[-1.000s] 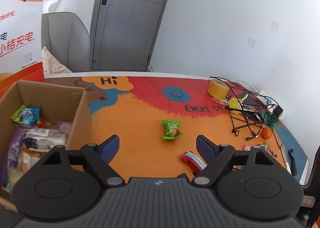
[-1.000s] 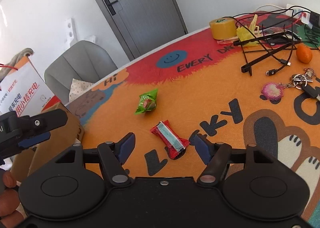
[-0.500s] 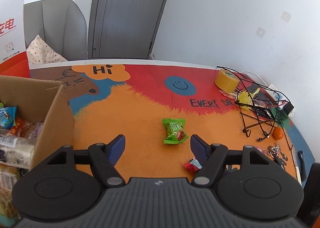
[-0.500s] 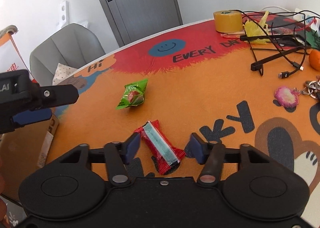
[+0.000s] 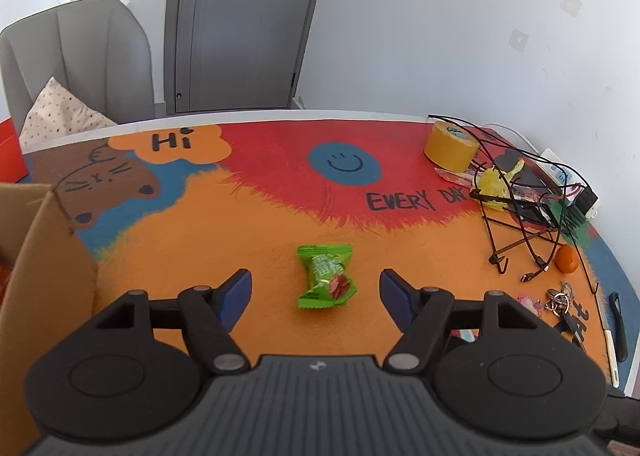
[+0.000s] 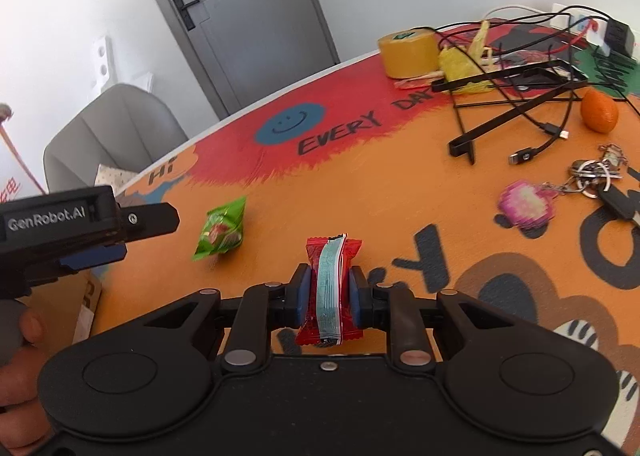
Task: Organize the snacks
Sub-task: 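Grasp the red snack bar with the right gripper while the left grasps the green candy, then carry both snacks over the box and open both grippers to drop them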
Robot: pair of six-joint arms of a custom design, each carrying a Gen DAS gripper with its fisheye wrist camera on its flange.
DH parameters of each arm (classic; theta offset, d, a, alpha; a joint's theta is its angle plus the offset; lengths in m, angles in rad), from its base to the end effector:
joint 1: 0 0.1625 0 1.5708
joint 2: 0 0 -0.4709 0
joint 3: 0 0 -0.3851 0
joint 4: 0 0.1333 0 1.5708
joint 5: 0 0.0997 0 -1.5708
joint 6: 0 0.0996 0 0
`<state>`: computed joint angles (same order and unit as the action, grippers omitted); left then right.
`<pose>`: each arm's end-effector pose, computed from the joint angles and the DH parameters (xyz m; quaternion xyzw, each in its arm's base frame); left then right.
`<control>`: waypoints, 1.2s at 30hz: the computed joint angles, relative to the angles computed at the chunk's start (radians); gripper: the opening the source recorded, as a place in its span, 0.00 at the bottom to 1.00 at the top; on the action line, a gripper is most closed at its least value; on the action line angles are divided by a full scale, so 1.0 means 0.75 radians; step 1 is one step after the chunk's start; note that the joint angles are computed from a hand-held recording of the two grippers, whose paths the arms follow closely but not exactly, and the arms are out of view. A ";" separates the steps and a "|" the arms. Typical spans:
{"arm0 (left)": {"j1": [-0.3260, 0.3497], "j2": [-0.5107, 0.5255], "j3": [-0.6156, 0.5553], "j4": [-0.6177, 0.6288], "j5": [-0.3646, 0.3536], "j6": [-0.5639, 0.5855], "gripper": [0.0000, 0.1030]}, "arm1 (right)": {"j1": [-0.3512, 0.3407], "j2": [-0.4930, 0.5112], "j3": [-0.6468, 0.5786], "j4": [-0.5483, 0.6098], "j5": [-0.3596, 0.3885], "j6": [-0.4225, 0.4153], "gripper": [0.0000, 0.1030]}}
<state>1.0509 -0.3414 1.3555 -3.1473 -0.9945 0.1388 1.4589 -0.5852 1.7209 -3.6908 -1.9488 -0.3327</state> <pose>-0.2228 -0.7667 -0.0243 0.2233 0.8971 -0.3130 0.2177 0.0192 -0.6936 0.1052 0.0071 -0.8701 0.4162 0.2638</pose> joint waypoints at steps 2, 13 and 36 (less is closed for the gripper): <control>-0.003 0.023 -0.035 0.022 0.004 0.018 0.68 | -0.006 -0.008 0.000 -0.006 -0.007 0.013 0.21; 0.012 0.137 -0.192 0.072 0.071 0.009 0.68 | -0.039 -0.038 0.017 -0.035 0.001 0.030 0.21; 0.030 0.088 -0.087 -0.007 -0.021 -0.026 0.38 | -0.021 -0.003 -0.009 -0.054 0.006 0.053 0.21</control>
